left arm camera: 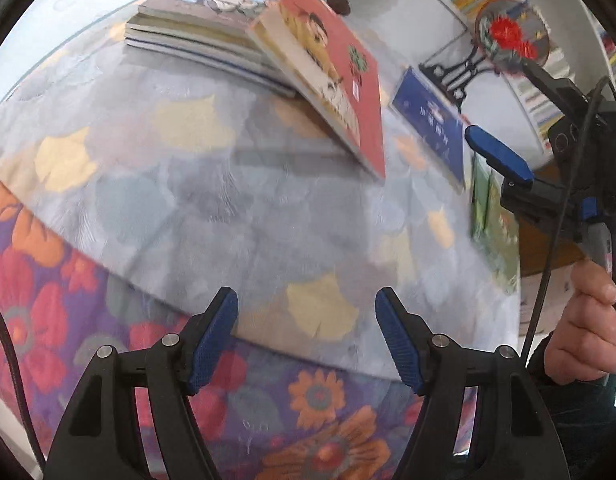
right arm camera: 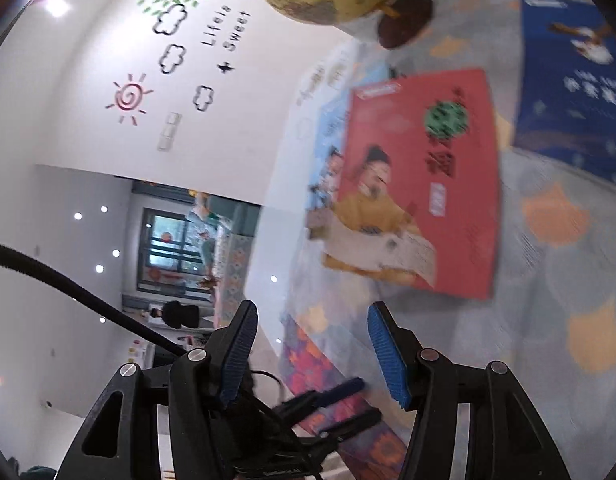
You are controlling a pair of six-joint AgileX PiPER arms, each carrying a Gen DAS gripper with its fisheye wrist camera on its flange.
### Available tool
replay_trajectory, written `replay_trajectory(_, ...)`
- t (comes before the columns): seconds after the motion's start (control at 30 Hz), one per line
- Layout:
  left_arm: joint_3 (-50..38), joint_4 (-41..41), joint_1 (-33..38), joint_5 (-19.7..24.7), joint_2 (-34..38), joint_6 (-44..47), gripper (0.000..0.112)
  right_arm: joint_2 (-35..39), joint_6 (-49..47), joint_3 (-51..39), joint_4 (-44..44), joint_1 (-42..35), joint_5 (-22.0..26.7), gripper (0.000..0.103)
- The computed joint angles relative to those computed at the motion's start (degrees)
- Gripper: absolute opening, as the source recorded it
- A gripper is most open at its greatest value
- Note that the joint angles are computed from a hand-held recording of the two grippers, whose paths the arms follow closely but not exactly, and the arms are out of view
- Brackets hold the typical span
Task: Organize books
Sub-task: 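Lift the red workbook upright with the left tool while the right tool grips it, then carry the red workbook with both tools onto the Tang-poetry book stack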
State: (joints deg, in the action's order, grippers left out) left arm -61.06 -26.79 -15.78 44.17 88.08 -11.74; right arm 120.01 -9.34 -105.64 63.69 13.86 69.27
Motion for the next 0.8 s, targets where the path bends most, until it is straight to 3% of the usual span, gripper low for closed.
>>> replay_trajectory(0.33, -11.02, 10.45, -3.5, 6.69, 2.4, -5.51, 0.069, -8.03, -3.4, 15.74, -2.82, -2.85, -4.17, 0.056)
replay_trajectory(0.53, -22.33, 11.28, 3.02, 10.13, 7.58, 2.06, 0.069, -8.76, 0.79, 16.14, -5.82, -3.31, -7.78, 0.057)
replay_trajectory(0.67, -29.88, 8.62, 8.41, 13.78, 12.06, 10.06, 0.069, -8.38, 4.12, 16.29, -7.46, -1.37, -14.18, 0.057)
replay_trajectory(0.8, -41.23, 4.8, 12.53, 18.16, 20.36, 15.84, 0.069, -4.75, 13.94, 11.09, -15.07, 2.1, -18.03, 0.057)
